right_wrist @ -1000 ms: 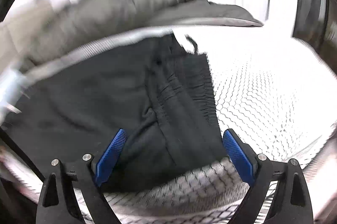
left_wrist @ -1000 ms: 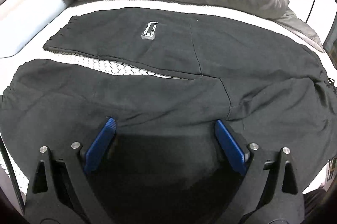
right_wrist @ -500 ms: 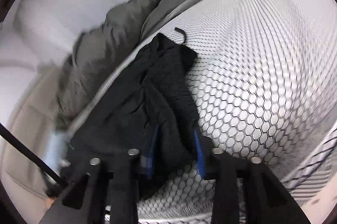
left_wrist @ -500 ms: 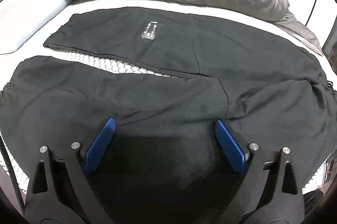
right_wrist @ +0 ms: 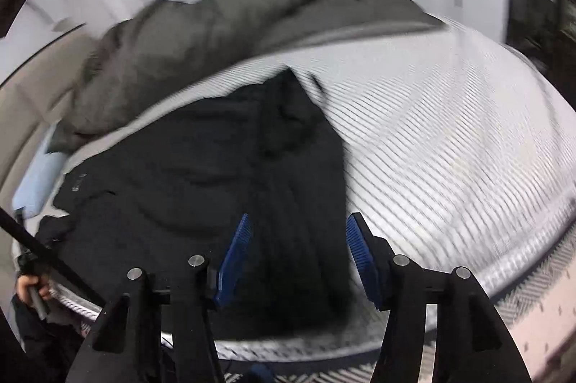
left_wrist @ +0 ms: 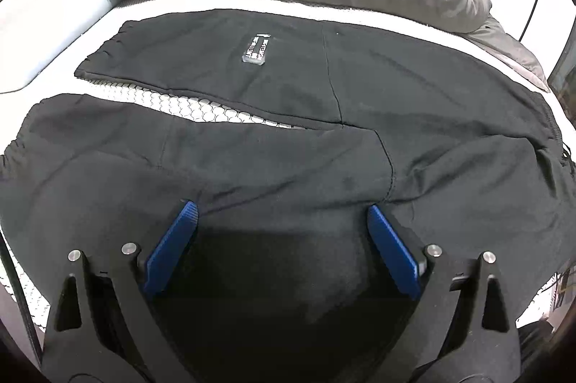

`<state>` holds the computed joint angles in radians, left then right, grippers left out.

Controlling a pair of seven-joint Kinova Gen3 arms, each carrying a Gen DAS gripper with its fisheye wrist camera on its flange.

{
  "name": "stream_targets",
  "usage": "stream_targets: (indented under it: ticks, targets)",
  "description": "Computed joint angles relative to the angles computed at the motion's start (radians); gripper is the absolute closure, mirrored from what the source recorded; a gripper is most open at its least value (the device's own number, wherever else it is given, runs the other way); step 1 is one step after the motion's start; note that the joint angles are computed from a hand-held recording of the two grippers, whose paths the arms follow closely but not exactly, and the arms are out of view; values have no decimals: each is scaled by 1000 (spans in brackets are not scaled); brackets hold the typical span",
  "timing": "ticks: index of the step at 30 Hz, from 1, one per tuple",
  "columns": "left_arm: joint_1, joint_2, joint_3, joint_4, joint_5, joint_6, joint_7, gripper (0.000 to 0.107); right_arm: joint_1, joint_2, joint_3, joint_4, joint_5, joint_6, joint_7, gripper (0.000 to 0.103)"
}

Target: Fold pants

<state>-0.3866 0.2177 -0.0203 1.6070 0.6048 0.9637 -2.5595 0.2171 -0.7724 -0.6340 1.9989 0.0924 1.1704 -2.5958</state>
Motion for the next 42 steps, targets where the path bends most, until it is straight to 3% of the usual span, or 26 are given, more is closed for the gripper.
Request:
stream_targets:
  ticks: [5, 10, 13, 16, 17, 18, 24, 26, 28, 30, 32, 34, 36, 39, 42]
  targets:
    - [4, 6, 1, -10, -8, 0, 8, 12, 11, 187, 46, -10, 67, -88, 124, 46]
    - [8, 15, 6, -17, -15, -5, 5, 11, -73, 321, 273, 90, -91, -228, 326, 53]
    - [10, 25, 10, -28, -20, -7, 8, 10, -167, 296, 412, 159, -210, -345, 448, 57]
    - [14, 33, 14, -40, -26, -6, 26, 10, -237, 239, 531, 185, -305, -366, 570, 72]
    - [16, 36, 16, -45, -30, -6, 33, 9, -228, 225, 540, 188, -325, -362, 611, 84]
    - [18, 38, 17, -48, -32, -8, 39, 9, -203, 211, 530, 182, -345, -343, 645, 93]
    - [22, 48, 25, -64, -40, -8, 69, 9, 12, 143, 280, 84, -275, -270, 626, 98]
    - [19, 51, 28, -69, -38, -4, 68, 9, 74, 104, 263, 63, -272, -211, 584, 97]
    - [5, 57, 31, -77, -23, 12, 57, 9, 160, 119, 242, 78, -301, -155, 567, 88]
    - [-21, 62, 33, -86, 13, 36, 40, 9, 233, 156, 158, 95, -302, -148, 562, 82]
    - [-57, 58, 30, -83, 69, 49, 14, 9, 283, 119, 65, 62, -250, -119, 494, 75]
    - [-97, 50, 23, -76, 134, 65, -16, 9, 351, 26, -28, 10, -178, -39, 412, 51]
    - [-125, 42, 18, -74, 179, 104, -49, 9, 384, -66, -120, -49, -118, 26, 334, 20]
    - [-131, 16, 17, -57, 226, 190, -133, 9, 386, -92, -256, -144, -103, 36, 280, 17]
    - [-93, -7, 22, -22, 233, 238, -192, 9, 393, -21, -392, -200, -142, -71, 262, 14]
